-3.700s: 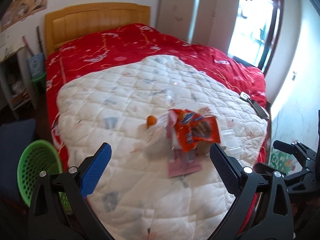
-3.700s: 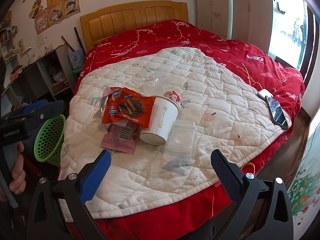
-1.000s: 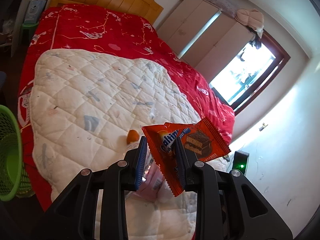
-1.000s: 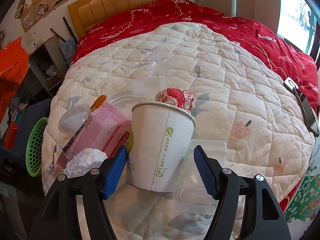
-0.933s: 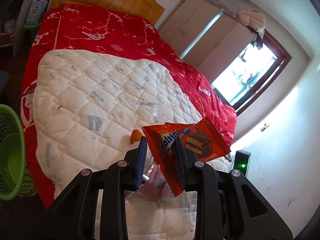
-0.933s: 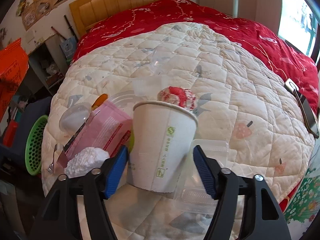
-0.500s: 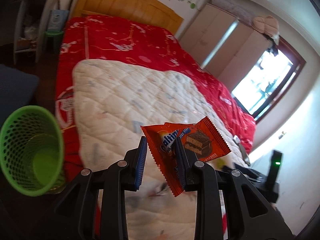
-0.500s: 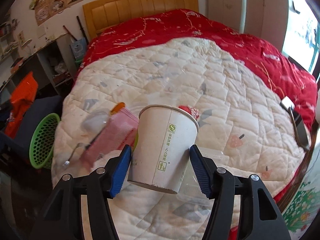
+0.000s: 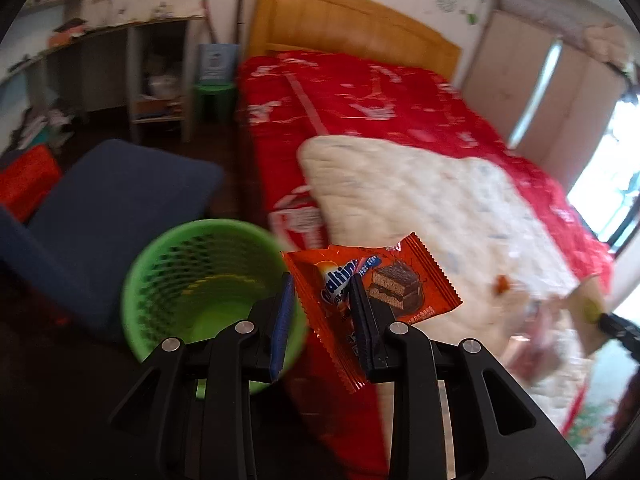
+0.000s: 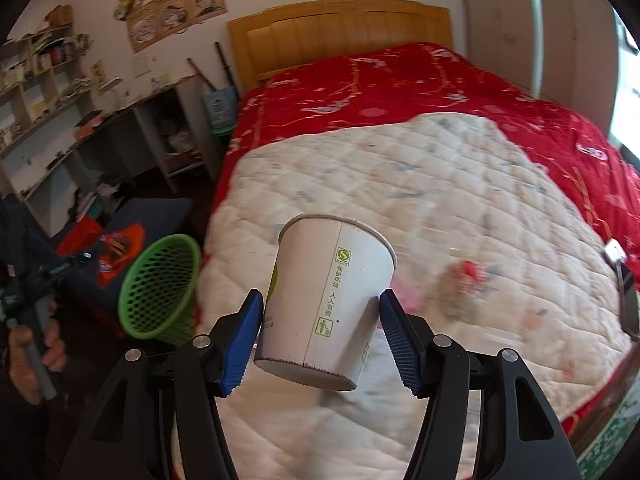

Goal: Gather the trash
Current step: 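Carry the wrapper to the green wastebasket while the right gripper grasps the paper cup, then open the left gripper over the wastebasket while the right gripper drops the paper cup in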

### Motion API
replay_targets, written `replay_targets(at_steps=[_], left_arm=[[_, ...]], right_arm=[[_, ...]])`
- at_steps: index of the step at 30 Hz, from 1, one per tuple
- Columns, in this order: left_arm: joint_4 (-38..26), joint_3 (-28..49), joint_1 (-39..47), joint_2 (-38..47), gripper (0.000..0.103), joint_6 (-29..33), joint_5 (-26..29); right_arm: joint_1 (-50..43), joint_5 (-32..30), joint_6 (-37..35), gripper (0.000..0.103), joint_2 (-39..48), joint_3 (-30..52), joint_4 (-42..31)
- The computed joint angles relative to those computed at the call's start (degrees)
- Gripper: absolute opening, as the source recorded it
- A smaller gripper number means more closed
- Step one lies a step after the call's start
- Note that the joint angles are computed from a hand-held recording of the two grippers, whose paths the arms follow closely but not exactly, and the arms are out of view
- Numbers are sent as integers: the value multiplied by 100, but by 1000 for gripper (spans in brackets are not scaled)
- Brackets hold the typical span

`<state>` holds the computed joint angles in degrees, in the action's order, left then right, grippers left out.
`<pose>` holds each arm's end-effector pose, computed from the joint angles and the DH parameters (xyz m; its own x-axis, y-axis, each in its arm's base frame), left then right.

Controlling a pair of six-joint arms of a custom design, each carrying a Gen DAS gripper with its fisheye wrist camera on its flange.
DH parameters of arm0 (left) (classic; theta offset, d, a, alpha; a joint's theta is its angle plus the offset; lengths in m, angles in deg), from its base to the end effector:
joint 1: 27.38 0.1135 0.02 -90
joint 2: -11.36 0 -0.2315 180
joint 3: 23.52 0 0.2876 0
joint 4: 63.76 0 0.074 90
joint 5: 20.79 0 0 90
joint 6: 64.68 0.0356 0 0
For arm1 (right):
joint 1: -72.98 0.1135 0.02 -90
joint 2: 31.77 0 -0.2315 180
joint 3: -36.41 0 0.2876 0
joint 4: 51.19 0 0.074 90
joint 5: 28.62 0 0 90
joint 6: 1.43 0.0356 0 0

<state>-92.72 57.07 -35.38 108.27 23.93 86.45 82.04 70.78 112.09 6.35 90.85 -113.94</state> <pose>0.3945 -0.0661 0.1858 -0.7117 0.0766 -0.6983 0.3223 0.9189 -0.2276 0.1877 0.0240 0.2582 -0.6737 0.2913 -0.6792 0.2450 0.9551 0.1666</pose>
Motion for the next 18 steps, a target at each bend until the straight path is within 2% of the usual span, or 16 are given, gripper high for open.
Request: replay_targets(at_steps=[8,14,18], left_arm=[[-87,724,410,1001,31,395,-725],[-254,1151,617,1517,54,348,-656],[-259,1123,769,1566,55,272,-534]], right_arm=[[977,118,337,58,1574,638,810],[1360,100,382,58,2636,1196,1226],[1511,-1,338,58,3342,1593,1454]])
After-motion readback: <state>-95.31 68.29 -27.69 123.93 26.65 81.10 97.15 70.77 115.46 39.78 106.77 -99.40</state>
